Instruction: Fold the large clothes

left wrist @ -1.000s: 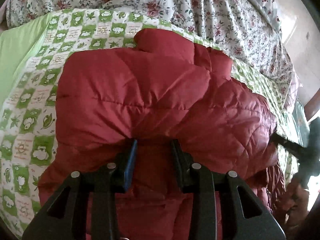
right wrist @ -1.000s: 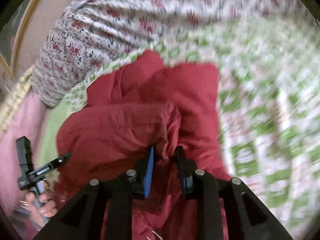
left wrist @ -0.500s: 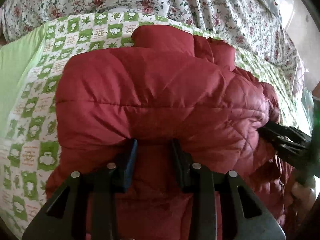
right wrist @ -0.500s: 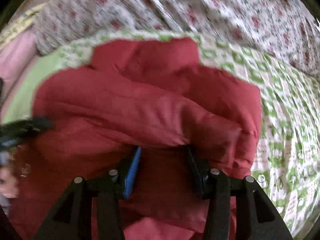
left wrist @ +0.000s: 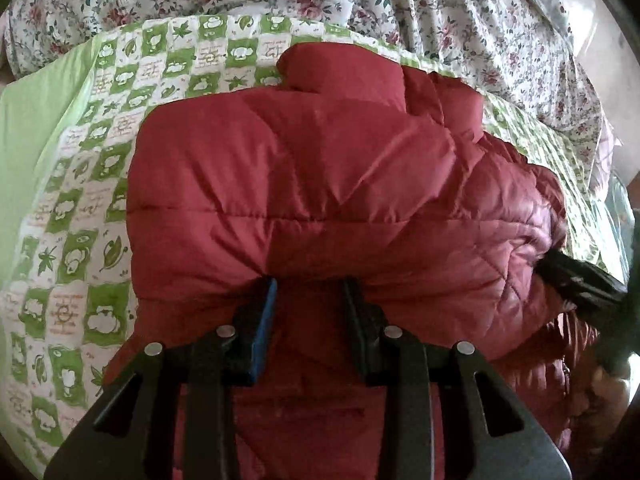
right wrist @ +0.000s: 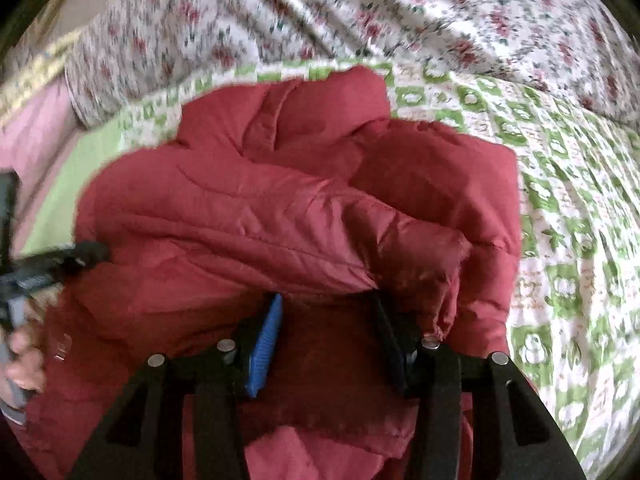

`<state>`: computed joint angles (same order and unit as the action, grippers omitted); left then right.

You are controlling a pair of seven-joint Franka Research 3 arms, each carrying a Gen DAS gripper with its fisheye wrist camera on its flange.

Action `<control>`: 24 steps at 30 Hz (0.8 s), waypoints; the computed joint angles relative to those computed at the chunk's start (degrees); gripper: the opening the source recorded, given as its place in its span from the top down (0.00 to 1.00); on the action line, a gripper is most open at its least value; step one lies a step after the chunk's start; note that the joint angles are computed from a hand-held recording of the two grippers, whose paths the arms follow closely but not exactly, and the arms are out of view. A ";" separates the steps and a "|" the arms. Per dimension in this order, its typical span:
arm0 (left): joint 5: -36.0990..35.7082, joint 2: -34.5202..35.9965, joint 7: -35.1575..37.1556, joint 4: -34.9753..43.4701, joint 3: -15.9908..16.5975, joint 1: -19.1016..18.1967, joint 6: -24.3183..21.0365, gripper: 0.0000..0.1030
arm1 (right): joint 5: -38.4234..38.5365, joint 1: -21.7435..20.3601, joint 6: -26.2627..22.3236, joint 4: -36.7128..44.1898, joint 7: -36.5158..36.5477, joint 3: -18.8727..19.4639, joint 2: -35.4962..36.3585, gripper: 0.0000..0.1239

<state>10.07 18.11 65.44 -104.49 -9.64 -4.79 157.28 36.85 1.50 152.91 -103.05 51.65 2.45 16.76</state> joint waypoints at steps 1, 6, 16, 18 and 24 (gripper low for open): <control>0.15 -0.04 -0.18 -0.03 0.05 -0.12 -0.07 0.69 | 1.26 -0.38 0.60 -0.63 -0.65 0.32 -0.64 0.61; 1.10 -0.03 -0.82 0.06 0.17 -0.49 -0.20 0.69 | -1.03 -0.31 0.01 -0.73 1.24 -0.99 0.18 0.61; -0.87 -1.88 -0.77 -1.91 0.25 -0.19 0.89 0.69 | -1.66 -0.99 0.46 0.24 1.19 0.04 1.91 0.61; 1.01 -3.67 -3.10 -3.91 1.09 -0.80 2.91 0.69 | -0.92 -1.28 0.26 0.29 0.74 0.21 1.97 0.61; -2.73 -1.86 0.53 -3.02 -0.61 1.40 1.96 0.71 | -1.13 -0.86 0.98 -0.19 0.70 0.01 1.74 0.61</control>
